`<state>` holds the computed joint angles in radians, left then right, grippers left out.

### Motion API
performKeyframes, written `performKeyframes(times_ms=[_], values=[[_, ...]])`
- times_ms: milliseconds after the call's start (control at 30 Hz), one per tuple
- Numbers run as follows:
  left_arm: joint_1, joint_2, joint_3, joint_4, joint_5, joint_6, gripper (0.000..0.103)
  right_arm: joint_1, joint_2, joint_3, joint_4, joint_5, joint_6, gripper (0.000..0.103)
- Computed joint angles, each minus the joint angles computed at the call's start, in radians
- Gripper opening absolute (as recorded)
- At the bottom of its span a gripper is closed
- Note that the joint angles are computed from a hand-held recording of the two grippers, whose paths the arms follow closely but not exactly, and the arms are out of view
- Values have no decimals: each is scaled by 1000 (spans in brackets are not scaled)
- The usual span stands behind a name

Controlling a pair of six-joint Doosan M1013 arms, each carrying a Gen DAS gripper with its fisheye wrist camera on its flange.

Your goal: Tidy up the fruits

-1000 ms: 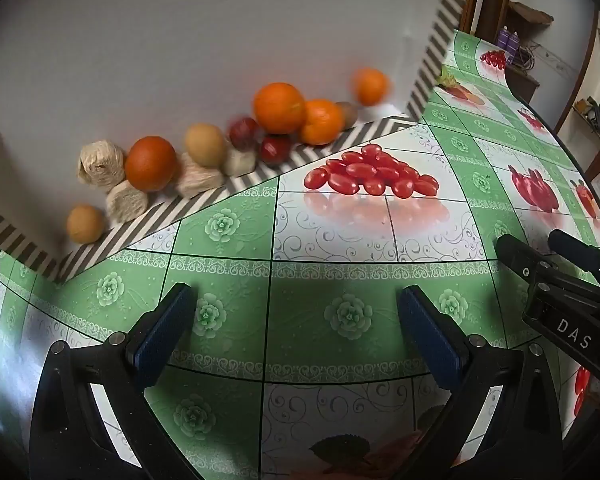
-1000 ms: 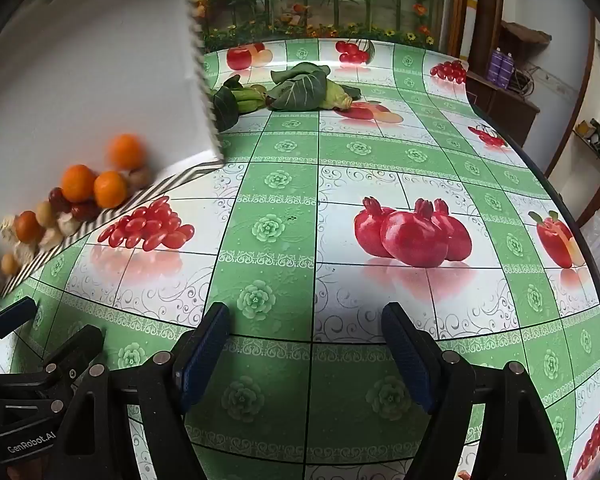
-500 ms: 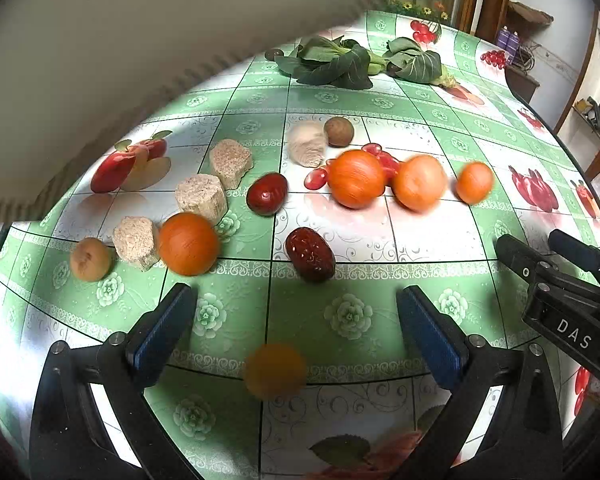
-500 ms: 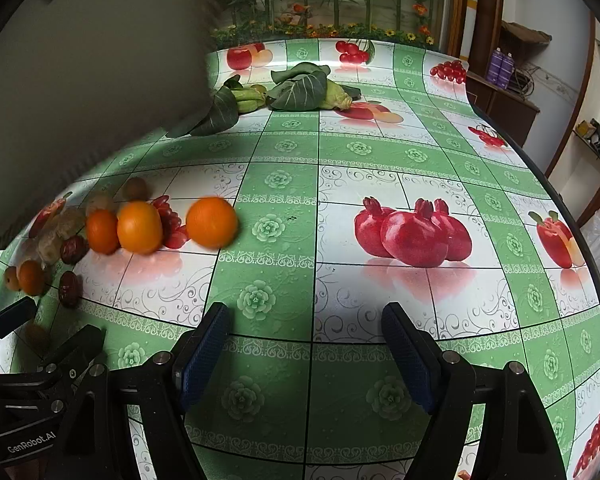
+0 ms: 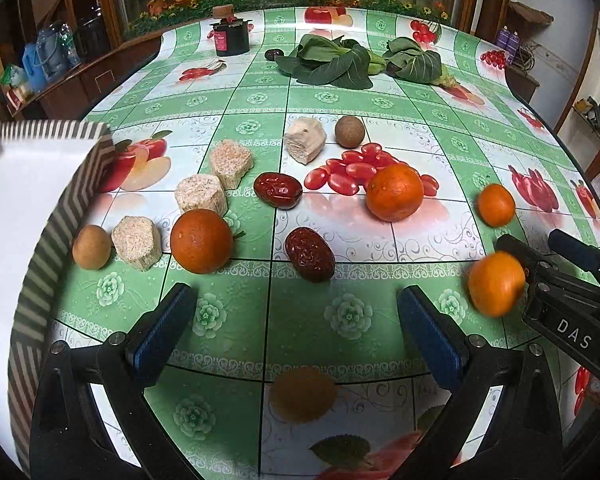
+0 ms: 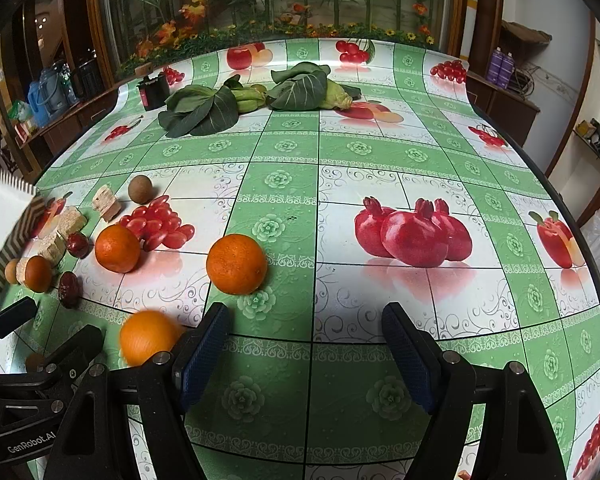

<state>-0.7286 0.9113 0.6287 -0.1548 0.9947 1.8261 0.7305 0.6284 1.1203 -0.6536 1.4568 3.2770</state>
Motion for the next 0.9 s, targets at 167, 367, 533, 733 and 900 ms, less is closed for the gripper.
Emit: performKeyframes(times_ms=[167,367,533,733,900], values=[[0,0,0,0,0,0,103,0,0,0,0,0,0,78],[0,0,0,0,0,0,103,0,0,-1,0,0,0,78],[0,0,0,0,0,0,103,0,1,-2,0,1,0,78],[0,0,0,0,0,0,103,0,-1,-1,0,0,-2,79],[0,0,0,0,1,0,103,-1,2,-3,1,0,-4,80]])
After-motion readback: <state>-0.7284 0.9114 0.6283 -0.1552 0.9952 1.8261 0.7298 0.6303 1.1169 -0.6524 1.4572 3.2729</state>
